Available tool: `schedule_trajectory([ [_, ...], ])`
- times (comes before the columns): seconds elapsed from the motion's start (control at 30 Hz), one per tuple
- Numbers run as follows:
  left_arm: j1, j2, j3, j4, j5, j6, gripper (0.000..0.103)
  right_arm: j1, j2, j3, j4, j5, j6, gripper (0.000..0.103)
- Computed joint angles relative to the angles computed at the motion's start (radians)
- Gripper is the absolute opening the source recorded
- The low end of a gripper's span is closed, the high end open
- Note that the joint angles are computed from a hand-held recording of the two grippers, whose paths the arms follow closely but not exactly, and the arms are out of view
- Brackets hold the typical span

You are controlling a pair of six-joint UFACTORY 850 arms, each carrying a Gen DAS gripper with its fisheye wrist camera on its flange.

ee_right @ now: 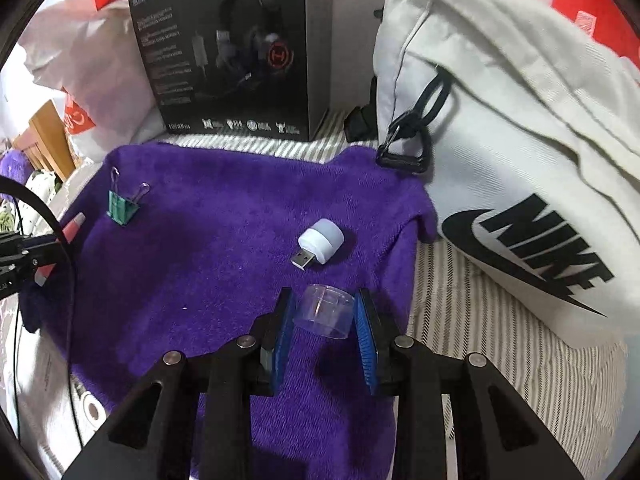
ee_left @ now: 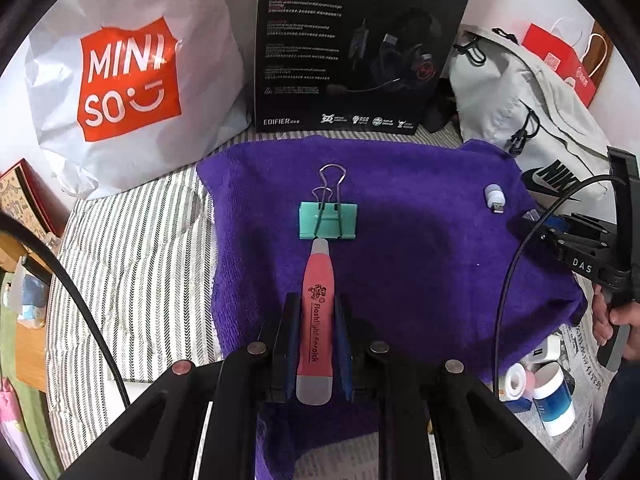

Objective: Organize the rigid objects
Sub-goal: 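Lower the highlighter onto the towel with the left tool while the right tool releases the cup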

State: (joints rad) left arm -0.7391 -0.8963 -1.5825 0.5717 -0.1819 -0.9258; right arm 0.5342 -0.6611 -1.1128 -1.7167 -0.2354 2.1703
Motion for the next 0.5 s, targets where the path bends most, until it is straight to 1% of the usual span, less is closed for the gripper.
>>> schedule_trajectory([
  [0.07,0.001,-0.011,-0.014,-0.022,-0.011,0.024,0.017,-0.004,-0.015,-0.014,0.037,0.003,-0.039,0.03],
  [0.17,0.004,-0.031,-0.041,-0.111,-0.027,0.119,0.017,-0.006,-0.03,-0.027,0.065,0.013,-0.073,0.03],
  [0.3,0.004,-0.059,-0.083,-0.175,-0.058,0.191,0.017,-0.001,-0.04,-0.035,0.056,0.001,-0.07,0.03],
  [0.43,0.0,-0.087,-0.121,-0.162,-0.102,0.186,0.017,0.007,-0.055,-0.051,0.087,-0.002,-0.118,0.03],
  [0.47,-0.001,-0.089,-0.121,-0.157,-0.101,0.182,0.017,0.01,-0.061,-0.057,0.094,-0.003,-0.129,0.03],
  [0.5,0.0,-0.09,-0.128,-0.194,-0.115,0.211,0.017,0.013,-0.062,-0.057,0.082,-0.009,-0.119,0.03],
])
